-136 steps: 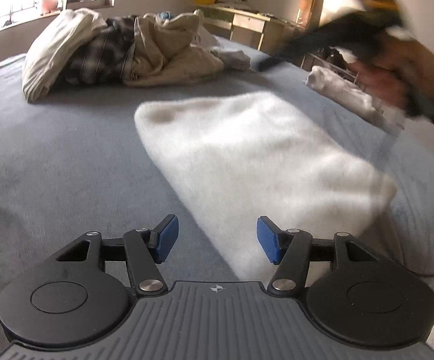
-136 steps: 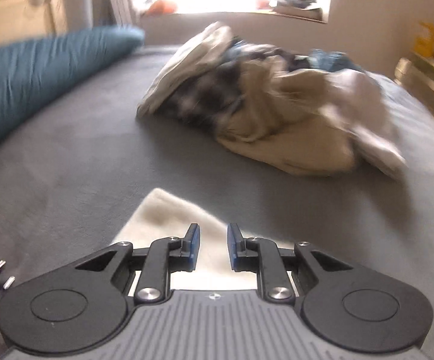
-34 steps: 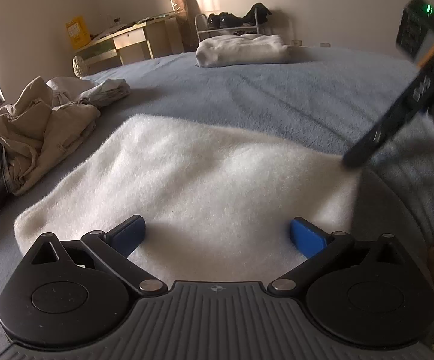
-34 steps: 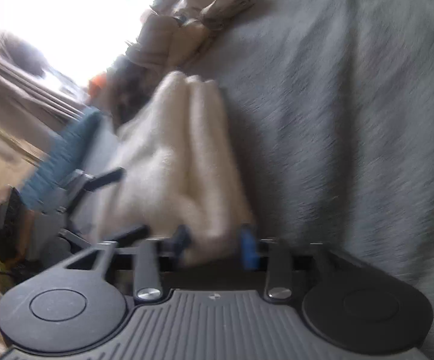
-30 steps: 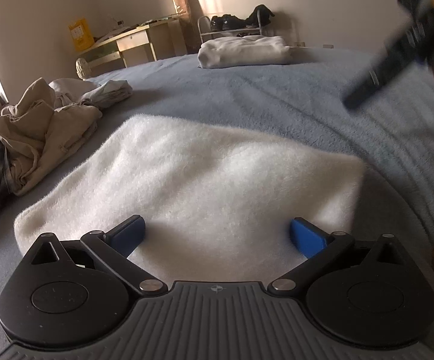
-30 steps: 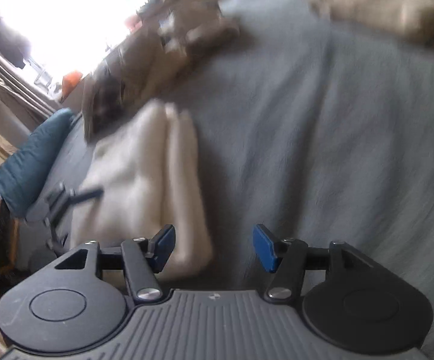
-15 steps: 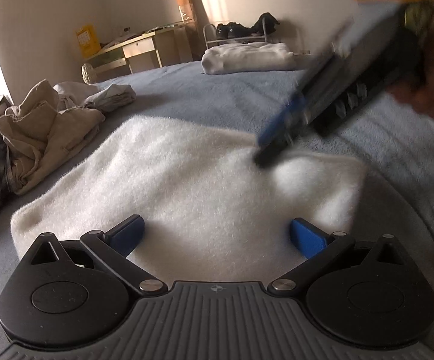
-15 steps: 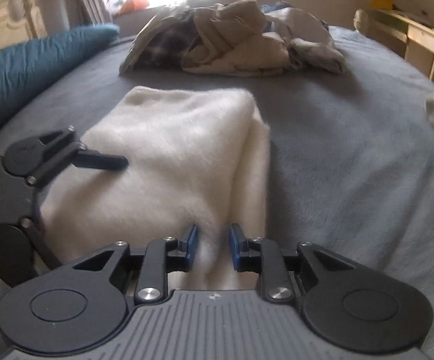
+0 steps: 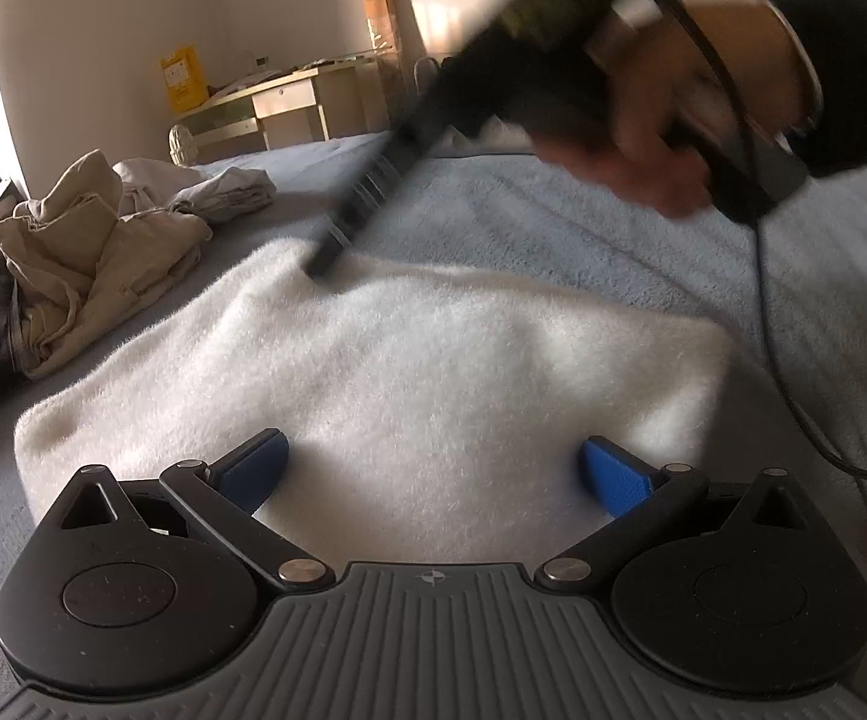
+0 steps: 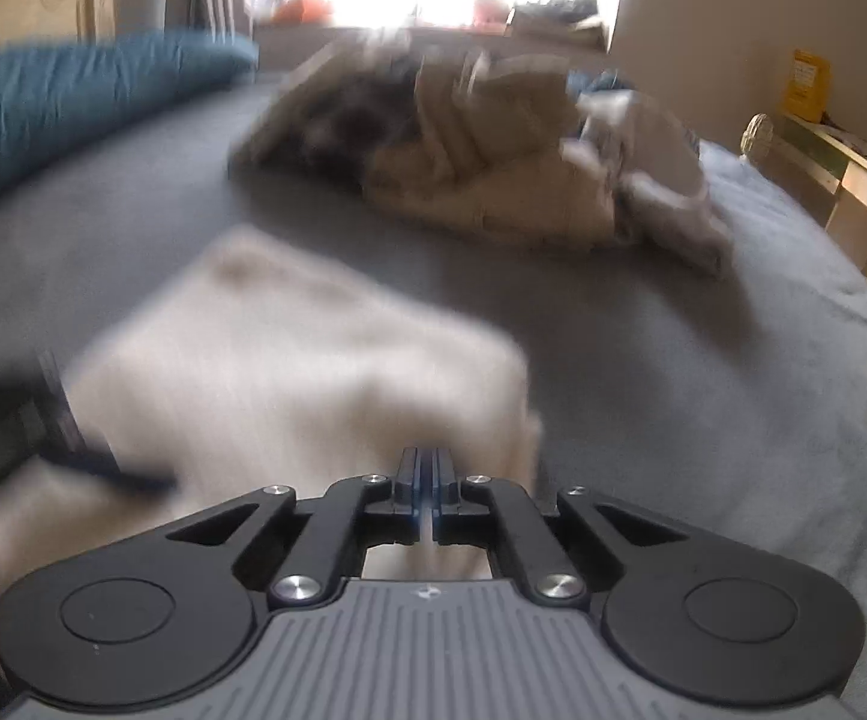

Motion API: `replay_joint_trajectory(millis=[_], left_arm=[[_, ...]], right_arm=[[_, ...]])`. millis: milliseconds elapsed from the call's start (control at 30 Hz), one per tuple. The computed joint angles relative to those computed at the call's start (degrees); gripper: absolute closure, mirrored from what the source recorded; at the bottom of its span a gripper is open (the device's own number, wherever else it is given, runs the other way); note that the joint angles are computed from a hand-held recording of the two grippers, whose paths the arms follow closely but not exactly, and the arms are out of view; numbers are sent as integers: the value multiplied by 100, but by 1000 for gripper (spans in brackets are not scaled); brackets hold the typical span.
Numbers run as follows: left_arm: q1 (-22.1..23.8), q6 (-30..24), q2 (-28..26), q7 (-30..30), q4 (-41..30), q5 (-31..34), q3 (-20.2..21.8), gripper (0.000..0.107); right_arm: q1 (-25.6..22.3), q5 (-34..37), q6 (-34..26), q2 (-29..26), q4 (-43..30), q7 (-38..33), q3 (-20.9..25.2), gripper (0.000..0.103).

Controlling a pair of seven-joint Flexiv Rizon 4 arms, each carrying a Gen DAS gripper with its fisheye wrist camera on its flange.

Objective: Fold clothes

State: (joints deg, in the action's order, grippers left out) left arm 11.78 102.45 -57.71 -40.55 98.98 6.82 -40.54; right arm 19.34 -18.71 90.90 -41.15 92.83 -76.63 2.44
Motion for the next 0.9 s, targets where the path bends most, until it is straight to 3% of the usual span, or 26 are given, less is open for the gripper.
replay_joint_trajectory(millis=[67,200,300,433,533,633,733,800,900], left_arm=[[18,5,-23,0,-3,9,-29,4],[35,25,-79,-50,-35,1,-76,4],[28,20,-94,-95,-66,-15,-83,4],[25,13,-102,-135,-86,-12,-88,4],[60,51,-128,-115,-69,44,-121,4],[5,103,-106,-151,-70,55,-50,4],[-13,66,-89,-190,-92,48,-26,4],[-45,-41,-52,-208,-136,-15,12,4],[-20,-8,-22,-160,-75,9,9,4]], right_arm=[[168,-5,2,-194,-301,151,-269,102],[-77,-12,-201,-981,-1100,105,7,103],[7,-171,-646,-1124,-1481,-34,-43,103],[-358,0,-990,-1268,-1807,-444,531,103],[-676,532,-1524,-1168,-2047,-513,1065,103],[-854,1048,-1521,-960,-2060,-547,1307,103],[-637,1033,-2059,-1060,-2280,-567,1053,103],[-397,908,-1803,-1245,-2227,-631,724,103],[-350,946,-2083,-1206,-2384,-490,685,103]])
